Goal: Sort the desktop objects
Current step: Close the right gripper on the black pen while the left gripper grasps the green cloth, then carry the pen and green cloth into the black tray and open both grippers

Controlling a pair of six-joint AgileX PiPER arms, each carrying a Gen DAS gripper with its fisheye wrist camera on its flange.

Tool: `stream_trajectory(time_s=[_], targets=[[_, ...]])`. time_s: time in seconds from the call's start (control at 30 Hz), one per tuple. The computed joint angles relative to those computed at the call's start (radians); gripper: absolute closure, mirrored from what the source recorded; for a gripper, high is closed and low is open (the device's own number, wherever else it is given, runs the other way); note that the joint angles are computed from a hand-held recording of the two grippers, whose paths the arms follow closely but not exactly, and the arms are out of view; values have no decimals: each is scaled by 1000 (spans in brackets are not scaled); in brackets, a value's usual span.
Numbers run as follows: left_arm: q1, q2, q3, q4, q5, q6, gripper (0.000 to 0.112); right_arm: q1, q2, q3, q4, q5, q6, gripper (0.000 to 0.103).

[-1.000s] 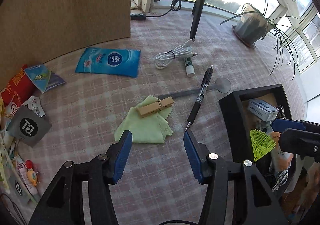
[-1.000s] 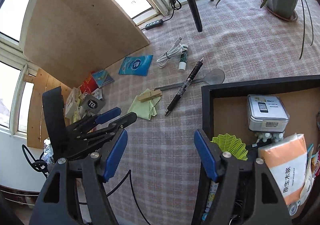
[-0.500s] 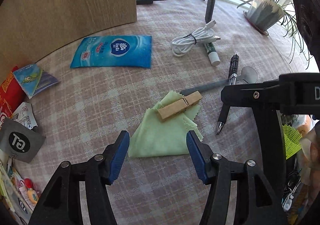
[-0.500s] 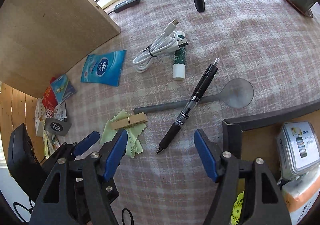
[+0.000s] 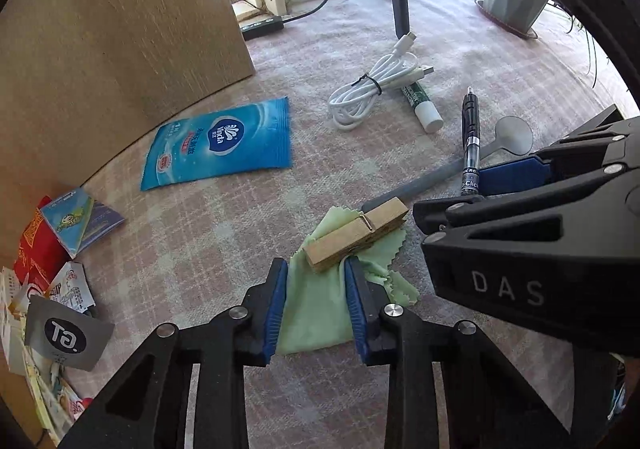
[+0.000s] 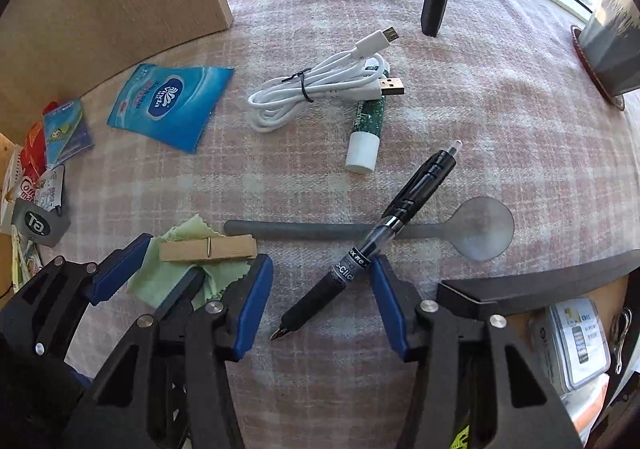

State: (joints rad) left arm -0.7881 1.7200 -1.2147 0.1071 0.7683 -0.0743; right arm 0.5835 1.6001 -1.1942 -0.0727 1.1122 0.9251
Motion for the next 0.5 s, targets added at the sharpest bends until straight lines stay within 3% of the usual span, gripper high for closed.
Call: stream_trajectory(time_s=[0.07,0.1,0.2,0.4,0.5], targets=[[13,-6,5,-10,2,17,101,-4,8,-16,-2,17,-13,62],[18,-11,11,-8,0,20,103,-8,7,-16,0,15,-23,72],[55,-29,31,-52,-5,54,105,-21,-26,19,21,-13,-38,83],[174,-68,37,-235,57,152,107,-44,-126,129,103,-97,-84,89],[188,-138,85,-250,60,155,107,-22,-185,191,139,-140,-88,91]])
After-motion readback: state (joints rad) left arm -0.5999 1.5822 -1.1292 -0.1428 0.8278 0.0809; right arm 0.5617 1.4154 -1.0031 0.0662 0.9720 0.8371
